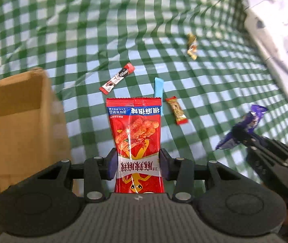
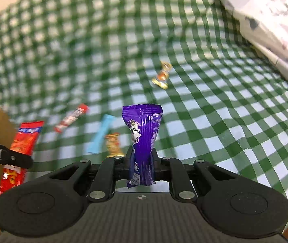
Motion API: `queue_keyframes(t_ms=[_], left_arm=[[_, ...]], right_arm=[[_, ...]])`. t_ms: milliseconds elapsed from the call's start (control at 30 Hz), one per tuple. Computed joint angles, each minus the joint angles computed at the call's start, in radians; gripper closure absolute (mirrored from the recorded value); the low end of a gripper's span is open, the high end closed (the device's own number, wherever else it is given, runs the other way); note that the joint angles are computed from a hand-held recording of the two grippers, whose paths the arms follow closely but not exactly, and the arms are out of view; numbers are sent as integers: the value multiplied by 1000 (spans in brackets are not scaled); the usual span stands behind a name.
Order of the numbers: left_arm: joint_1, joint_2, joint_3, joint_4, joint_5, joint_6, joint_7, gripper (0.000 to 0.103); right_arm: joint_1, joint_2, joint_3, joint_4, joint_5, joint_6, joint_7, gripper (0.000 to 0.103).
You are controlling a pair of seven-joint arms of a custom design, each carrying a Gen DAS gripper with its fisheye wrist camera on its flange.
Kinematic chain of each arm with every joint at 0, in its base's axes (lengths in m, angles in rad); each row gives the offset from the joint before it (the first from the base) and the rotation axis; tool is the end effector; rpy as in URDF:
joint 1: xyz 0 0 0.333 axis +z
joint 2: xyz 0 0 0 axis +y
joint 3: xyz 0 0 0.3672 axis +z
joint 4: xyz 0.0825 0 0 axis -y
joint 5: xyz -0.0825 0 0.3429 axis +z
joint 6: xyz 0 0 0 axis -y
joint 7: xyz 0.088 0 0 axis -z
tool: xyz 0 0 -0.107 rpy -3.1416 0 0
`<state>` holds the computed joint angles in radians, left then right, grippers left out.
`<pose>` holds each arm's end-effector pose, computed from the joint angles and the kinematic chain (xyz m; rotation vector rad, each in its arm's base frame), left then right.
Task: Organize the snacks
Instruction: 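Carry the red packet and purple bar over the cardboard box with both tools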
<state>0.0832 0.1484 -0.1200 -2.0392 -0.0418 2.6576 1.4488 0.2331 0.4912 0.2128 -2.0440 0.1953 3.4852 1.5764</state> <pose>0.5898 -0.0168 0.4979 -2.1112 1.8661 -0.5560 0.6005 0.2370 0.3946 -1.6927 1.4614 -0.4968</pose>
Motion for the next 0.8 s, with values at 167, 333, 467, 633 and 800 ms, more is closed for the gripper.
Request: queue_keyframes(t_ms=[167,333,467,633,800], left_arm=[[-2,-224,28,-191,-45,33,35,56],[-8,-450,83,-362,28,39,-17,56],[8,-626,124,-470,79,3,-76,56],[32,-825,170,-573,140,-41,-110,56],[48,-954,221,-637,170,-76,-125,56]], right_arm=[[24,-130,19,-167,-9,94,34,89],[24,-276,69,-285,-87,94,159,89],[-17,-395,141,-366,-287,84,338,89],[27,-493,142,-410,-510,75,532,89],[125,-546,118,-407,-571,38,568,89]])
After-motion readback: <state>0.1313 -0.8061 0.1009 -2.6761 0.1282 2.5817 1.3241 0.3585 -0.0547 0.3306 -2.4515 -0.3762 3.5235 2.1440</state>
